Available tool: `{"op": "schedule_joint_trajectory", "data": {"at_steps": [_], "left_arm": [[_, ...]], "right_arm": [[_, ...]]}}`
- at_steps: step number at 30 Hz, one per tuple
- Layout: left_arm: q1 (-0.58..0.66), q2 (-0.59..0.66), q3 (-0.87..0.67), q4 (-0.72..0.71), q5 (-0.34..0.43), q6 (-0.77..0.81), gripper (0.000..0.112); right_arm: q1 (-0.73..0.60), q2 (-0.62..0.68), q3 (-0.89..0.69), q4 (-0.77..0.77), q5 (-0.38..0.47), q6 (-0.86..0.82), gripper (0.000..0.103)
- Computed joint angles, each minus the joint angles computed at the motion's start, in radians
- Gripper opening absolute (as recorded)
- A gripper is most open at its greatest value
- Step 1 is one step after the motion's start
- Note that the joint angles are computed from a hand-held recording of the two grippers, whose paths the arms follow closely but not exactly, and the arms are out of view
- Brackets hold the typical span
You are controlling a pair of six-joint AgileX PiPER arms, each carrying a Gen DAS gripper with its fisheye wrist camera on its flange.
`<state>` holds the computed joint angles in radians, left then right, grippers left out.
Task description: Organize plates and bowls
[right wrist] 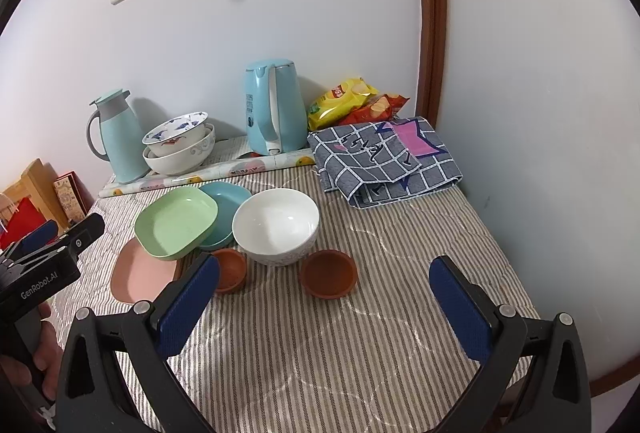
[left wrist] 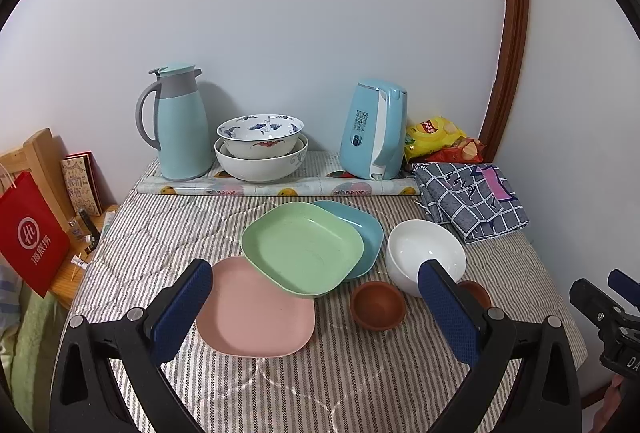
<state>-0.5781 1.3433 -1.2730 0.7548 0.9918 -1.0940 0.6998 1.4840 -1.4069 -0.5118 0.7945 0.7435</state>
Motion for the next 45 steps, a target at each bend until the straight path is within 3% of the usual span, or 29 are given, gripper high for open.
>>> {"op": "schedule_joint_trajectory", "data": {"at_steps": [18,26,32,45], "left_arm": [[0.019,-0.002,-0.009,-0.014,-0.006,0.024,0.103],[0.087,0.02,-0.009,-0.046,-0.03,0.055,0.103],[0.156,0.043,-0.009,-0.078,-0.052,0.083,0.103],[0.269,0.111,-0.012,-0.117,-0.126,0.154,0.103]], "right_arm": [[0.001,0.004,-0.004,-0.001,-0.022,0.004,0.103],[-0.006,0.04,-0.019,0.019,-0.042,-0.01,0.102],[-0.018,0.092,-0.056,0.053,-0.064,-0.048,0.101],[-0.018,0.306,-0.266,0.167,-0.03,-0.2,0.087]]}}
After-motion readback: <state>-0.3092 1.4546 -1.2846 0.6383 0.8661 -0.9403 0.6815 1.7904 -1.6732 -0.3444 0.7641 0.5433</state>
